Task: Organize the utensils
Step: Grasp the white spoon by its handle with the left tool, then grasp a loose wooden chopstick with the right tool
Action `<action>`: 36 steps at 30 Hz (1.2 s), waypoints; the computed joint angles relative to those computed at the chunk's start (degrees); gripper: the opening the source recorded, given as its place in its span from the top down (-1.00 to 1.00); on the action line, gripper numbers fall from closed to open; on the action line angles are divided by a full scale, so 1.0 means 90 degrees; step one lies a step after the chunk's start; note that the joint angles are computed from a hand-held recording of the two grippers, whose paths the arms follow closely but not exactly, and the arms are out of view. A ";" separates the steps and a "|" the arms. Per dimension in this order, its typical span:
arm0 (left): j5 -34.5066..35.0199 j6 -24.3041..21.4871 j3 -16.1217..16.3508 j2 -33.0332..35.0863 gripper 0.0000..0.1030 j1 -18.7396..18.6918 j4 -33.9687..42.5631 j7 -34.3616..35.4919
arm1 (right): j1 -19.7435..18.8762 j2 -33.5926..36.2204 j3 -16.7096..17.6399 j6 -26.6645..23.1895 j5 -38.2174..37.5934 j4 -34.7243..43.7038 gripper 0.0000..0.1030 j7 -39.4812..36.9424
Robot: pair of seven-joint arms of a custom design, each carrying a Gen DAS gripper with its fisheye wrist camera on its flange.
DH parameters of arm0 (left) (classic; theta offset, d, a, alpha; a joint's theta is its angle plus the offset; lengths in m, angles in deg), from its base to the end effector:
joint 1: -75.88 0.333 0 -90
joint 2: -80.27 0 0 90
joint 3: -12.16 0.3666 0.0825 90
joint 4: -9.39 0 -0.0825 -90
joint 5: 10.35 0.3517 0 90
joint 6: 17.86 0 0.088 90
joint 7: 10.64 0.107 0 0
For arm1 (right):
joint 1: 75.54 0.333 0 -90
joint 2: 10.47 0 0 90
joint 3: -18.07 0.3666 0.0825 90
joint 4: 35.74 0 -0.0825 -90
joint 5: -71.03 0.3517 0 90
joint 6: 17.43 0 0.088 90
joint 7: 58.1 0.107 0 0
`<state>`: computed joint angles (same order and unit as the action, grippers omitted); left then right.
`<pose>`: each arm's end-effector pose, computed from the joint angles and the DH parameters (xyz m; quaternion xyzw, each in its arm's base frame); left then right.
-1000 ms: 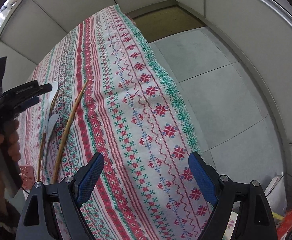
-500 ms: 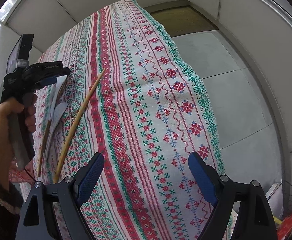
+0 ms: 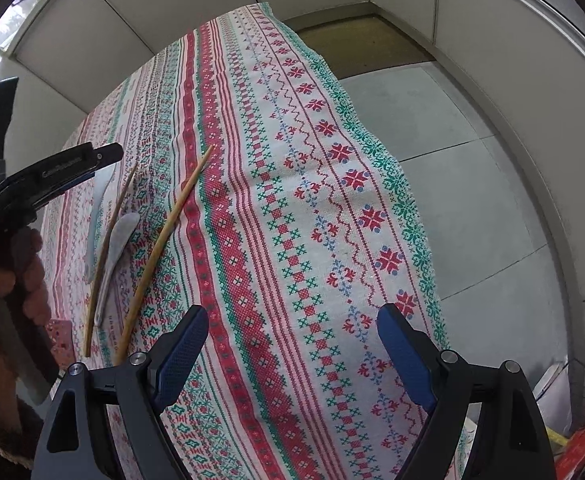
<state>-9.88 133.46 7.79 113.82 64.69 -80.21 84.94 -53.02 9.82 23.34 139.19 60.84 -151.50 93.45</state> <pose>0.7151 -0.1859 0.4178 -0.5550 0.7950 -0.1973 0.1446 0.5544 0.2940 0.3837 -0.5224 0.8328 -0.0352 0.1794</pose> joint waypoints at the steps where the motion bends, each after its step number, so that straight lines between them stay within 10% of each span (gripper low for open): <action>1: -0.0035 0.0084 -0.0062 -0.0169 0.09 0.0034 -0.0204 0.0075 | 0.0025 -0.0063 -0.0034 0.0035 -0.0031 -0.0067 -0.70 0.0062; 14: -0.3156 0.0762 -0.1154 -0.2786 0.09 0.1202 -0.3350 0.3069 | 0.0088 -0.0282 -0.0105 0.0583 0.0006 -0.0415 -0.57 0.0638; 25: -0.5477 0.0633 -0.0183 -0.4340 0.09 0.0974 -0.4739 0.5097 | -0.0276 0.0645 0.0379 0.0844 0.0749 0.0634 -0.28 0.0174; 36: -0.6213 -0.0127 0.0178 -0.4294 0.09 0.1304 -0.4525 0.5424 | 0.0179 0.1755 -0.0279 0.0173 0.0158 0.2455 -0.06 0.0364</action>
